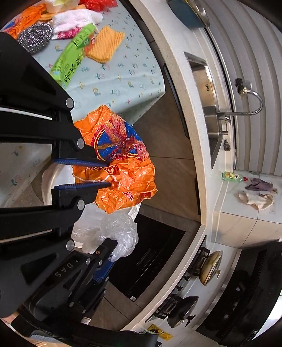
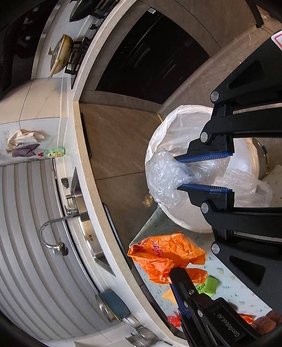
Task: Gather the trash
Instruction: 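Drop the orange bag into the bin with the left gripper while the right releases the plastic bag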
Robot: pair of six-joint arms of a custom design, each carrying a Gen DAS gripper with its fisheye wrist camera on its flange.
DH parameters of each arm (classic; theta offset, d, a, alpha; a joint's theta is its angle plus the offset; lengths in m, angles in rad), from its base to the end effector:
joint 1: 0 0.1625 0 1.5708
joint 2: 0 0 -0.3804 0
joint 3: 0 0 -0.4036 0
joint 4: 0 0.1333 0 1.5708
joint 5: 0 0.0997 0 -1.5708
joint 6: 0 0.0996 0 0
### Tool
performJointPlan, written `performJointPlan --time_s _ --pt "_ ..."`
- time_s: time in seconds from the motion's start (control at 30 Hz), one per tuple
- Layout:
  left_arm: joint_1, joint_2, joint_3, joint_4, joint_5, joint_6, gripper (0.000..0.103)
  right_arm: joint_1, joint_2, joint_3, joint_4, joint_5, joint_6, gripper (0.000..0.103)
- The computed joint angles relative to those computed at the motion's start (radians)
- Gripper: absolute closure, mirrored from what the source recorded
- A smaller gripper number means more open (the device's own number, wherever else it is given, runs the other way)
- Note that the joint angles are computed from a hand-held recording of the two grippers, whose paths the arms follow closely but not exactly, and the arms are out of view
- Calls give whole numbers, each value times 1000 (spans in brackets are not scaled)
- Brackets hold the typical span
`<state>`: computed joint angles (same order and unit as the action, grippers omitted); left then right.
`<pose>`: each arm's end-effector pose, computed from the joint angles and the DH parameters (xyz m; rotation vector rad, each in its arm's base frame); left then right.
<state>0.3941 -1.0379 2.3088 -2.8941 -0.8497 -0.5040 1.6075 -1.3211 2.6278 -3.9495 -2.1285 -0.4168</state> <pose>-0.3076 -0.3435 0.0351 0.8310 2.4543 -0.7730 0.0923 -0.3181 0.1886 0.1281 -2.1944 1.1468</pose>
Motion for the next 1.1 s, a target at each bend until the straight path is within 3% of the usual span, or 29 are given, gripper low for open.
performJointPlan --time_s 0.17,0.27,0.33,0.4,0.8,1.1 --pt "35 56 -43 -25 -35 40 90 -25 2 -19 4 16 -1 84" --pt "51 75 -60 -32 -62 55 86 -29 15 -29 -13 18 -4 79" --pt "52 87 -66 -37 -58 59 80 -26 23 -31 -30 17 -4 71" --pt "46 95 -68 -42 -43 51 64 -20 34 -36 -55 8 -7 64" --pt "31 47 -45 -15 -15 6 63 30 -14 -18 -63 -16 0 56" --pt "-31 -104 42 81 59 -91 63 175 -8 5 -53 -90 45 51"
